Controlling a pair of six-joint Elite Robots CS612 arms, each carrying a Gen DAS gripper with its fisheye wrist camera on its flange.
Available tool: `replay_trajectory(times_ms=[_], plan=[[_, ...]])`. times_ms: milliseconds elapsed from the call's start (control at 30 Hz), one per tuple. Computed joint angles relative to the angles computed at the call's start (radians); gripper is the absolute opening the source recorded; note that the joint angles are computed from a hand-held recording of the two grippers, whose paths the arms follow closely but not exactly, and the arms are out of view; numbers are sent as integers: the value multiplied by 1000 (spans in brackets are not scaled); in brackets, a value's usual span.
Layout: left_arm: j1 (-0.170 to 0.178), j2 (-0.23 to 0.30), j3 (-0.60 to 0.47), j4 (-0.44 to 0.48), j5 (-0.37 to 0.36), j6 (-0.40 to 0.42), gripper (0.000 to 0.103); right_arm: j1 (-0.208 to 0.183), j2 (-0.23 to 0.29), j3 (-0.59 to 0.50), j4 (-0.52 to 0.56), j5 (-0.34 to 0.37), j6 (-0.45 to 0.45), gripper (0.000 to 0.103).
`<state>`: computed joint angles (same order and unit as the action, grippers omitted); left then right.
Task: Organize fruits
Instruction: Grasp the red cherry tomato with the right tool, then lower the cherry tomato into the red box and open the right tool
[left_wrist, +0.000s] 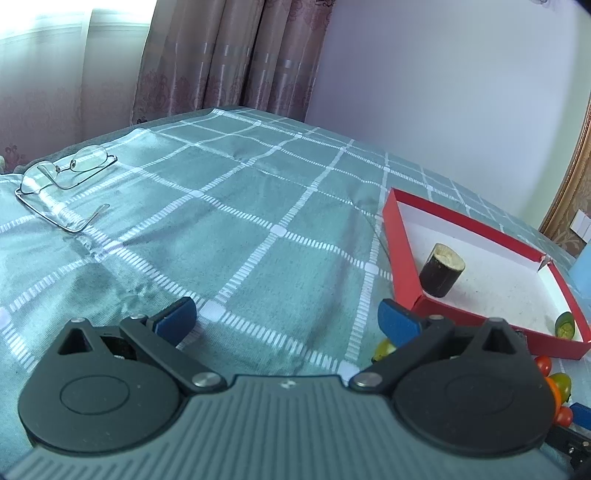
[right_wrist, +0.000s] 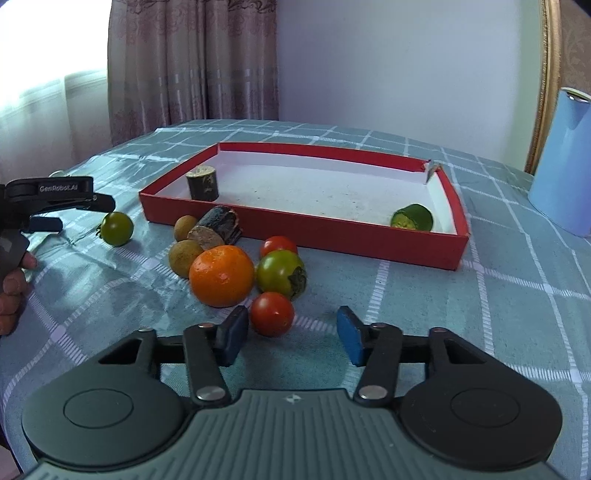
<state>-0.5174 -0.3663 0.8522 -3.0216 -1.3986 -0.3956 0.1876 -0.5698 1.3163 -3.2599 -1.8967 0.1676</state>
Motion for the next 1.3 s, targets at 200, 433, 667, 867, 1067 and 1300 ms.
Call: replay_trajectory(times_ms=[200,433,667,867,1067,1300], plan=[[2,-1,3,-8,-9,-3,103,1,9,-20,11,20,-13,25],[2,0,2,-7,-10,-3,103,2,-2,8,-48,20,-1,25],[1,0,2,-4,-10,8,103,-18,-15,2,-132,-21,12,25],[2,0,2,0,-7,12,103,-55,16,-101,-9,-21,61,25],[1,2,-1,4,-7,15,103,-79,52,-189,152,14,120,25],[1,2,-3,8,-7,21,103,-69,34,-158,204,6,177,25]])
